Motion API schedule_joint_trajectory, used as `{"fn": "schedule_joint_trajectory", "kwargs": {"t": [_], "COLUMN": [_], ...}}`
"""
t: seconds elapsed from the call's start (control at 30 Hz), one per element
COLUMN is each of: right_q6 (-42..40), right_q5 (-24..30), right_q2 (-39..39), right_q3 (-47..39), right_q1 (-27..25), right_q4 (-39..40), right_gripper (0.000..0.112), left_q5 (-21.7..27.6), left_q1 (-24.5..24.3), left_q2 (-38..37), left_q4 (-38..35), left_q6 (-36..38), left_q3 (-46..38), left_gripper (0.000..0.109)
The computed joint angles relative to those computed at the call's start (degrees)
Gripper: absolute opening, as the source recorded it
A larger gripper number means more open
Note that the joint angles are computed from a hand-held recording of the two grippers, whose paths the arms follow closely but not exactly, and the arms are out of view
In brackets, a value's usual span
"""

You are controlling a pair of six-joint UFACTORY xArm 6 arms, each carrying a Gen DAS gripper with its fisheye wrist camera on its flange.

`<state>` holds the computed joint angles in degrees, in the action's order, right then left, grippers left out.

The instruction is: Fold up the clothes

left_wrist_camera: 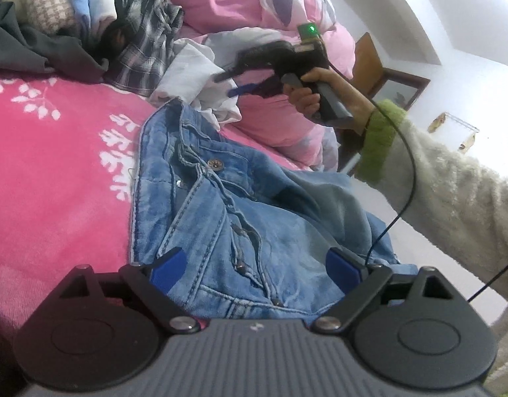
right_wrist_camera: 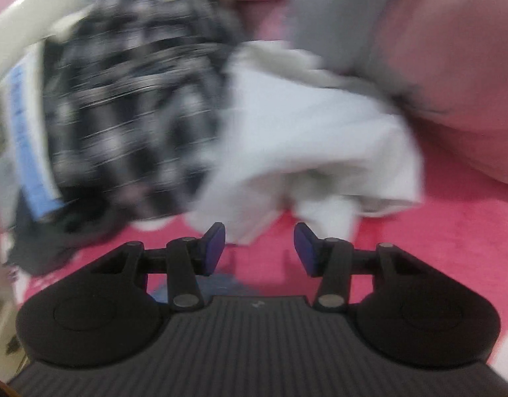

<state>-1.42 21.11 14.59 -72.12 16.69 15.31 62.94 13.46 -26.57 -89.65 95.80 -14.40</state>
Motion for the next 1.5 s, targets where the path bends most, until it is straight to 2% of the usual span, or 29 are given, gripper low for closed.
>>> {"fn": "schedule_joint_trajectory", "kwargs": {"t": [0.03,0.1,0.13,0.23,0.3,0.4,0.5,0.53,0.6,0.63,0.7,0.77,0.93,1.03,1.13,1.2,1.33,1.5], "right_q6": [-4.0,-8.8,-8.1,-1.2,1.9,9.4,16.4,14.9,6.3,2.2,-7.5,-16.0,-33.5,-36.9,-40.2,-42.3,-43.5,-48.5], "right_q5": [0.5,3.8,5.7,10.9,9.3,2.7,-1.3,-1.8,-3.7,-4.5,-4.6,-3.4,-1.2,-1.6,-4.1,-4.4,-3.6,-0.1], "right_q2": [2.8,9.0,12.2,24.1,28.4,29.9,26.3,24.1,17.6,14.2,6.8,-0.1,-11.3,-13.0,-10.3,-8.2,-2.6,-0.2], "right_q3": [-3.0,-10.1,-13.4,-26.5,-30.9,-31.8,-26.4,-23.5,-15.1,-10.9,-2.5,4.9,17.1,20.5,19.9,18.7,14.1,11.8], "right_q1": [0.3,0.3,0.4,0.3,-1.2,-3.6,-5.1,-5.1,-4.9,-4.7,-4.2,-4.0,-4.3,-4.1,-4.0,-4.5,-6.0,-7.1], "right_q4": [3.3,6.0,4.8,-4.2,-5.4,-5.0,-9.7,-7.8,-1.1,1.6,8.0,12.8,19.1,19.2,22.7,27.8,35.1,41.5], "right_gripper": [0.042,0.027,0.017,0.008,0.000,0.000,0.000,0.002,0.005,0.011,0.028,0.057,0.081,0.083,0.083,0.084,0.084,0.081], "left_q5": [-0.5,-1.4,-1.8,-1.3,-0.7,0.3,1.0,1.0,0.7,0.0,-1.3,-1.7,-2.2,-5.4,-9.9,-13.0,-18.4,-19.2], "left_q1": [-0.5,-1.4,-1.8,-1.8,-1.6,-1.0,-0.6,-0.5,-0.5,-0.8,-1.1,-0.8,1.2,1.3,0.3,-2.2,-6.5,-7.6], "left_q2": [-0.2,-0.3,-0.2,0.9,1.7,2.7,3.2,3.1,2.6,1.6,-0.7,-4.8,-17.4,-24.0,-28.5,-26.1,-20.7,-14.2], "left_q4": [-0.4,-1.3,-1.8,-2.8,-2.9,-2.7,-2.7,-2.6,-2.9,-3.3,-3.8,-3.8,-0.4,3.4,7.8,6.9,4.9,-1.9], "left_q6": [0.4,1.6,2.4,5.5,6.4,6.8,6.3,6.0,5.2,4.3,2.3,1.0,-3.8,-9.4,-14.8,-15.5,-16.3,-9.8], "left_q3": [0.1,0.2,0.2,0.1,-0.2,-0.7,-1.0,-1.0,-0.8,-0.3,0.7,2.7,8.8,11.6,13.4,12.5,10.4,8.4], "left_gripper": [0.093,0.093,0.093,0.094,0.094,0.094,0.094,0.094,0.094,0.094,0.094,0.094,0.094,0.094,0.093,0.093,0.082,0.072]}}
